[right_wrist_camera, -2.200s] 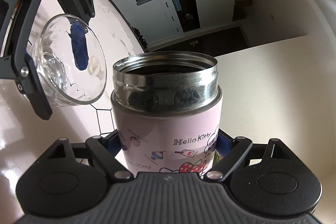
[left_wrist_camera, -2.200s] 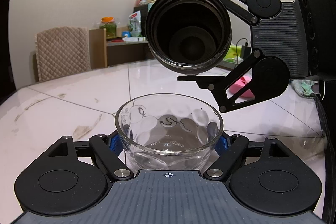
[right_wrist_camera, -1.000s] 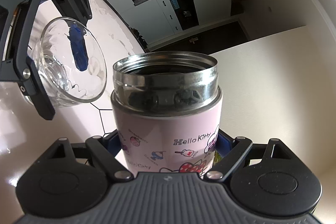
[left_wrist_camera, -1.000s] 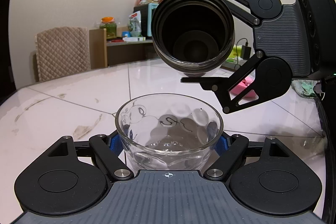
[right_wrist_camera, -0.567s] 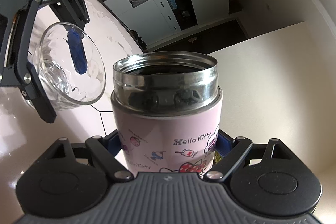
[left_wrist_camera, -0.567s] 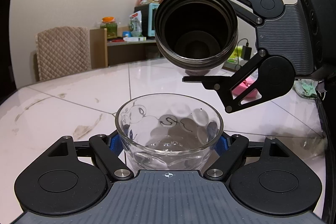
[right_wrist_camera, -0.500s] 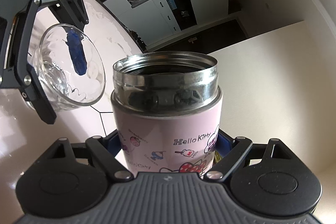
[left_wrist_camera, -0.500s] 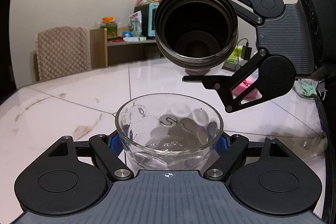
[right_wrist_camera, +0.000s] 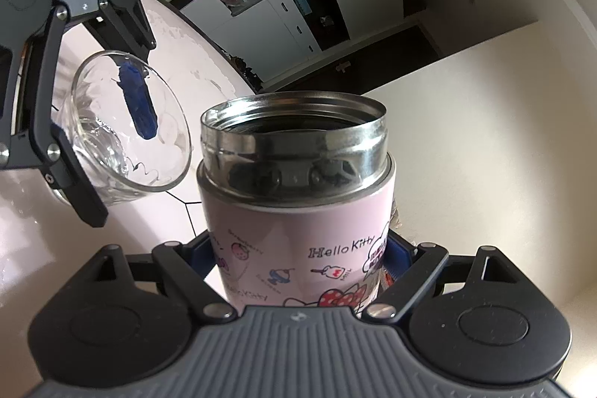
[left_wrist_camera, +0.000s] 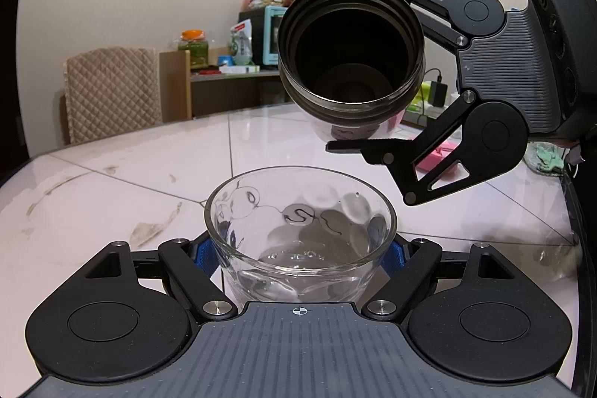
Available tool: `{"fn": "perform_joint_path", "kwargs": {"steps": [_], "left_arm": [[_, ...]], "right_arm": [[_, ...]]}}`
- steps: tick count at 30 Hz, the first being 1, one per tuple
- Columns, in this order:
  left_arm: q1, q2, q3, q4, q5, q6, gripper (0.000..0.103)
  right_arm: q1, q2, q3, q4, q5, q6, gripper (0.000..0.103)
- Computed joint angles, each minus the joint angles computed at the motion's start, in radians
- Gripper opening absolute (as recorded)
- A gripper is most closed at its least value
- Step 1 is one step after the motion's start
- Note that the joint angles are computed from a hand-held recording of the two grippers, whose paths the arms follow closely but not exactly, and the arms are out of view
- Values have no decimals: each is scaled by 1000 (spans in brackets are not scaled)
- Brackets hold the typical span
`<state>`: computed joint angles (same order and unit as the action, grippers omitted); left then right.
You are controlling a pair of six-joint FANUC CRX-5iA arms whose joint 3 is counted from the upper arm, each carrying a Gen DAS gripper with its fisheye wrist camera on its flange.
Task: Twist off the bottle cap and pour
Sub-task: 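Hold the upright thermos above the glass bowl with the right gripper, then move the thermos away from the bowl and lower it with the right gripper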
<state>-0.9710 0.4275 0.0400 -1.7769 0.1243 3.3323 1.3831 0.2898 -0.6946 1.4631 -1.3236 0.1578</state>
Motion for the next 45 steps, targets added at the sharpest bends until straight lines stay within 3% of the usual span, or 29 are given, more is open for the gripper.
{"fn": "perform_joint_path", "kwargs": {"steps": [32, 45], "left_arm": [[-2, 3, 3, -5, -2, 5, 85], [-2, 1, 2, -4, -2, 4, 85]], "right_arm": [[-23, -35, 25, -38, 59, -64, 88], [-33, -100, -7, -58, 116, -159, 88]]}}
